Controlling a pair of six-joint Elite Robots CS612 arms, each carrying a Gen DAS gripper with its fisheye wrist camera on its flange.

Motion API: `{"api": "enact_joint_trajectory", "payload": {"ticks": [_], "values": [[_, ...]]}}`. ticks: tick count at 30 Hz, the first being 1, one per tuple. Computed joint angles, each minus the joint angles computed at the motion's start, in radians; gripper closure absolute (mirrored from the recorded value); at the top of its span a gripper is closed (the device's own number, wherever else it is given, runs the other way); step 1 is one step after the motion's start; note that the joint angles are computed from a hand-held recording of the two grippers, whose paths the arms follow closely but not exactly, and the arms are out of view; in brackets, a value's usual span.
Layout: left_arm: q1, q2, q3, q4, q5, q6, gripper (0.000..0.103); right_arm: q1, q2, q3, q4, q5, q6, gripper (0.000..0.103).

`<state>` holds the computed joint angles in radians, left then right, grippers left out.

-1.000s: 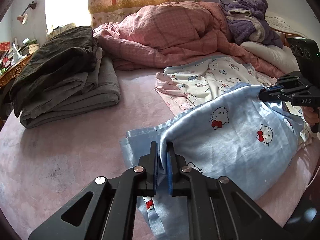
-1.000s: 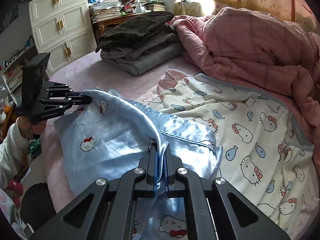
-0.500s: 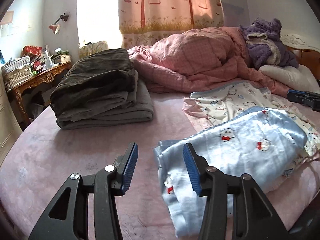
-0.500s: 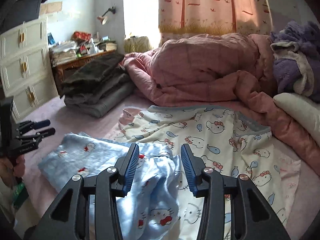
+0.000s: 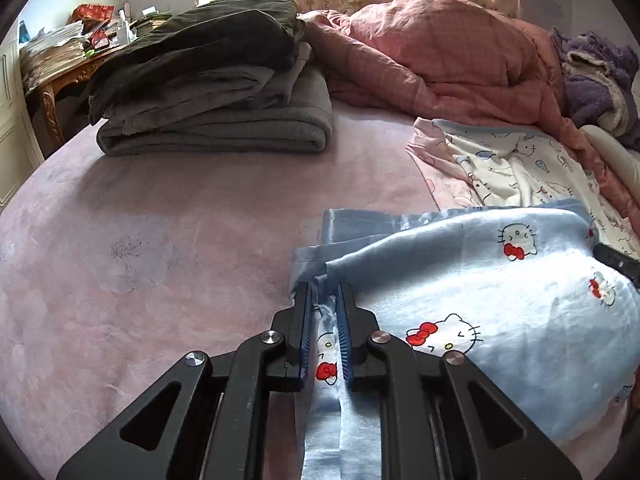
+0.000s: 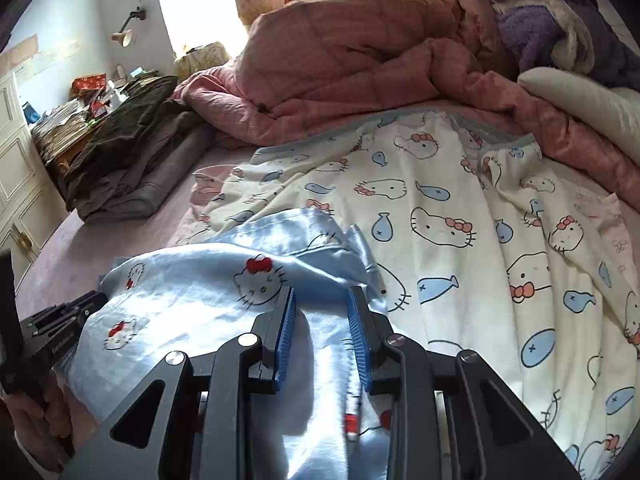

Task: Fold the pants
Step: 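Lift the pants edge with both grippers and fold it over the bundle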

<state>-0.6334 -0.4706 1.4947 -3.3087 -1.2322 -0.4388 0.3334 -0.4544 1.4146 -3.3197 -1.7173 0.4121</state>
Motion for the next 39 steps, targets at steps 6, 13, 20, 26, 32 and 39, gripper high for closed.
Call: {"api": "enact_joint_trajectory", "payload": {"ticks": [6, 13, 20, 26, 32, 39], "values": [[-0.014, 0.003, 0.013, -0.038, 0.046, 0.019, 0.090, 0.001, 0.013, -0.004, -0.025, -0.001, 0.006, 0.074], [-0.079, -0.046, 0.167, -0.327, 0.195, 0.212, 0.090, 0.026, -0.034, 0.111, -0.232, -0.032, -0.053, 0.074], [-0.078, -0.045, 0.176, -0.288, 0.085, 0.173, 0.094, 0.063, -0.054, 0.150, -0.271, 0.025, -0.195, 0.074], [-0.086, -0.003, 0.165, -0.265, 0.165, 0.156, 0.097, 0.043, -0.014, 0.124, -0.168, 0.044, -0.149, 0.074], [-0.060, 0.025, 0.171, -0.399, 0.069, 0.156, 0.097, 0.029, 0.000, 0.141, -0.270, 0.067, -0.112, 0.074], [-0.065, 0.042, 0.161, -0.441, 0.084, 0.165, 0.097, 0.052, 0.012, 0.125, -0.272, -0.020, -0.148, 0.073]]}}
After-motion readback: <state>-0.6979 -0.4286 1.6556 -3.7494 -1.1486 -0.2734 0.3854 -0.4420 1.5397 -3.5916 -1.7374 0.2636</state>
